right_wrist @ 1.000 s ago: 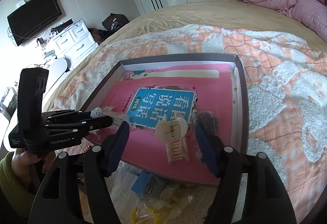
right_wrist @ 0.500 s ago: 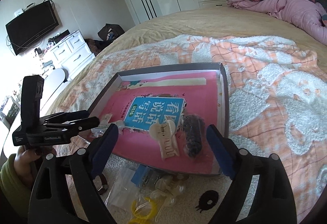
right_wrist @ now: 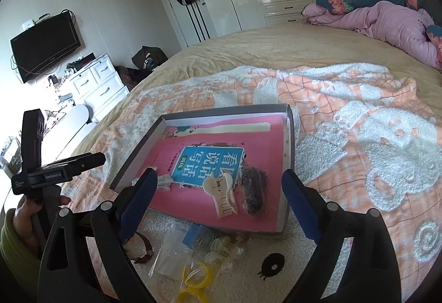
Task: Organize jewelry
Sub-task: 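Withdraw both tools from the box toward the remaining jewelry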
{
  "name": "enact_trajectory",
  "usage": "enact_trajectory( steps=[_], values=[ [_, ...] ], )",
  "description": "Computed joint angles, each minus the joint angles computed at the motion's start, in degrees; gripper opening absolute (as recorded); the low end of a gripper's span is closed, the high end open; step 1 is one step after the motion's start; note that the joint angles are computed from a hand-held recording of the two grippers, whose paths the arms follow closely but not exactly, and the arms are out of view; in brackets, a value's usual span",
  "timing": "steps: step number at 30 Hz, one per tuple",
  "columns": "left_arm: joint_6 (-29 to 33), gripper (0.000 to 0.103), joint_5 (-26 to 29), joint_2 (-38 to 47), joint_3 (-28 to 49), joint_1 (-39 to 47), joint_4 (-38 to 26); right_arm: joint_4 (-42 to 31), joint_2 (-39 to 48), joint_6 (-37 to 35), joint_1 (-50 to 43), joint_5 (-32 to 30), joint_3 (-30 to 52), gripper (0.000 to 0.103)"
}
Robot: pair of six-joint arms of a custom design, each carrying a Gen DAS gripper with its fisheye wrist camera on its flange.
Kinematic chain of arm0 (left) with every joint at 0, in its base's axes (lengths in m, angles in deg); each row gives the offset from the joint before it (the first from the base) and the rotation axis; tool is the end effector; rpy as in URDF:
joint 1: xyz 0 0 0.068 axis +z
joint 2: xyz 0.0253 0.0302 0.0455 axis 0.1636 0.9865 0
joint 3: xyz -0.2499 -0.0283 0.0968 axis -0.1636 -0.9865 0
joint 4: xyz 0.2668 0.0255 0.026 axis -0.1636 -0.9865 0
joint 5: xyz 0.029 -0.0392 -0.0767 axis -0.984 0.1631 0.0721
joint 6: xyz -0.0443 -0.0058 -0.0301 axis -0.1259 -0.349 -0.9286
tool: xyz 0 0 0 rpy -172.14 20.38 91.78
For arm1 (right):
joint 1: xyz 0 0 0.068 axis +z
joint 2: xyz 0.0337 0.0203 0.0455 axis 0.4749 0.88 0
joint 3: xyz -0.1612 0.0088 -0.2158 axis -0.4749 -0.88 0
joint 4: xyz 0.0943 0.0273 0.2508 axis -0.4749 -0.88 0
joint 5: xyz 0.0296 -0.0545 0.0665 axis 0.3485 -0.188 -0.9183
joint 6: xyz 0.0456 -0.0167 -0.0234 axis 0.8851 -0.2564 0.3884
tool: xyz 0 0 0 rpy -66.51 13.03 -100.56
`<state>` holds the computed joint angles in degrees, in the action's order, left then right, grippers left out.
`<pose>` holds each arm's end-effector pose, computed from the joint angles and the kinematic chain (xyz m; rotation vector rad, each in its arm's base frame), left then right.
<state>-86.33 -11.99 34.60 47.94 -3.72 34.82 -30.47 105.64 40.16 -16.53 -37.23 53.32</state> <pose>0.1912 -0.0506 0.3372 0.2416 2.3749 -0.3487 0.1197 -0.0817 0.3261 -0.0001 2.2088 0.4113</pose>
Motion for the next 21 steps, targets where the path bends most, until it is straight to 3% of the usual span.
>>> enact_trajectory(
  steps=[11, 21],
  values=[
    [-0.45, 0.094, 2.58, -4.7, 1.49, 2.96, -3.49, -5.43, -1.96, -4.7, -3.17, -2.56, 2.85, 0.091],
    [-0.97, 0.094, 2.67, -8.65, 2.89, 2.13, -6.35, -17.45, -3.12, -16.95, -8.99, -7.5, 6.99, 0.092]
  ],
)
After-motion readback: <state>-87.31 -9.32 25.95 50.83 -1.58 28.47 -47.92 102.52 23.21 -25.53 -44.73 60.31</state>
